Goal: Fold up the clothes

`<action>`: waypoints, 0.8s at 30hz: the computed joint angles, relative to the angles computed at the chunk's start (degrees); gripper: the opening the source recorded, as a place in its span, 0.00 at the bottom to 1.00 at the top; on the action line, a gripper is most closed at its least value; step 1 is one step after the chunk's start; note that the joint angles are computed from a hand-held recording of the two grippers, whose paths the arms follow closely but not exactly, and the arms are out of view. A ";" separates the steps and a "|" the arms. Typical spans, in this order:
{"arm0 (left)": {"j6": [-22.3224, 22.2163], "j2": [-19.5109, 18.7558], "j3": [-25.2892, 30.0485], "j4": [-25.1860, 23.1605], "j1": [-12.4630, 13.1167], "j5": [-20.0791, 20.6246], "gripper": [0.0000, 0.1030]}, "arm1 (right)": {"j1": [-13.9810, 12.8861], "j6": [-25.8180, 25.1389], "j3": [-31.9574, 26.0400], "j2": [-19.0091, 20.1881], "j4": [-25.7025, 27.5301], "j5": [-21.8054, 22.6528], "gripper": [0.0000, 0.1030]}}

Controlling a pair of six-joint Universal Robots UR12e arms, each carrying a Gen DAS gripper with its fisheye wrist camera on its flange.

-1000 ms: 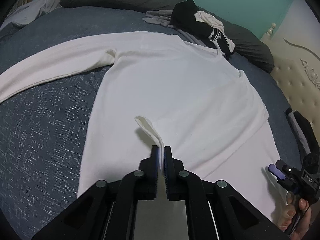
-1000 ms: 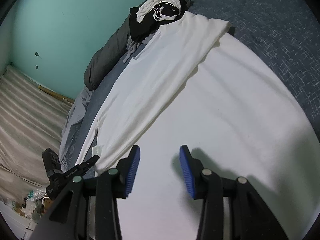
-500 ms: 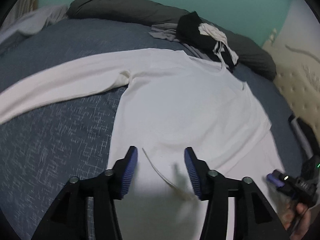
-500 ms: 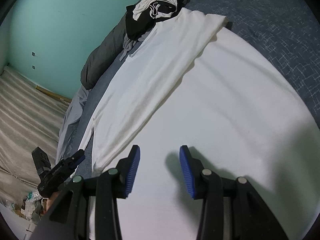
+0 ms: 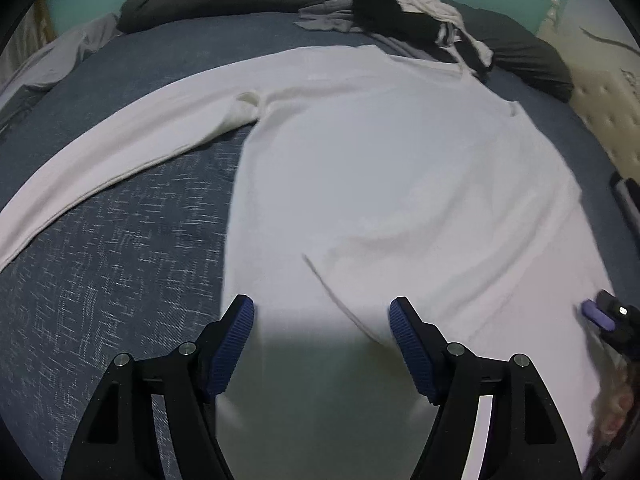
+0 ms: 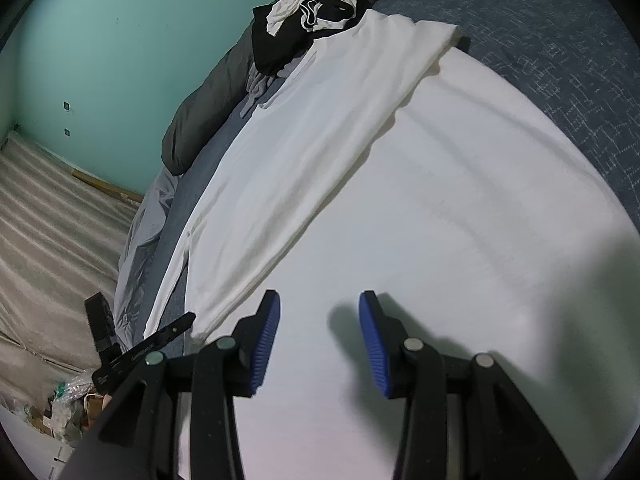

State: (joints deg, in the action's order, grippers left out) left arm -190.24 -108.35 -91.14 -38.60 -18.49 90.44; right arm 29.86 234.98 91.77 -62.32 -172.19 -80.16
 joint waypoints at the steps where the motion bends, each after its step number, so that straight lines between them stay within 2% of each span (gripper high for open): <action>1: 0.54 0.13 -0.02 -0.02 -0.03 -0.57 0.75 | 0.03 0.10 -0.01 0.00 -0.04 -0.12 0.40; 3: 1.57 0.38 -0.08 -0.09 -0.08 -1.56 0.76 | 0.08 0.05 -0.08 0.03 0.12 -0.22 0.40; 12: 5.96 0.93 -0.06 -4.43 -0.79 -0.31 0.76 | 0.03 0.50 -0.18 0.11 -0.67 0.06 0.40; 17: 4.24 1.84 -1.19 -3.55 -0.37 0.37 0.76 | 0.07 0.85 -0.01 -0.11 -1.23 -0.54 0.40; 20: 3.23 1.81 -1.05 -1.98 -0.21 -0.96 0.76 | -0.06 0.81 0.15 -0.01 -1.57 -0.20 0.40; 24: 5.61 0.23 0.58 -2.06 -1.28 0.08 0.76 | 0.09 0.54 -0.09 0.08 -0.94 0.15 0.40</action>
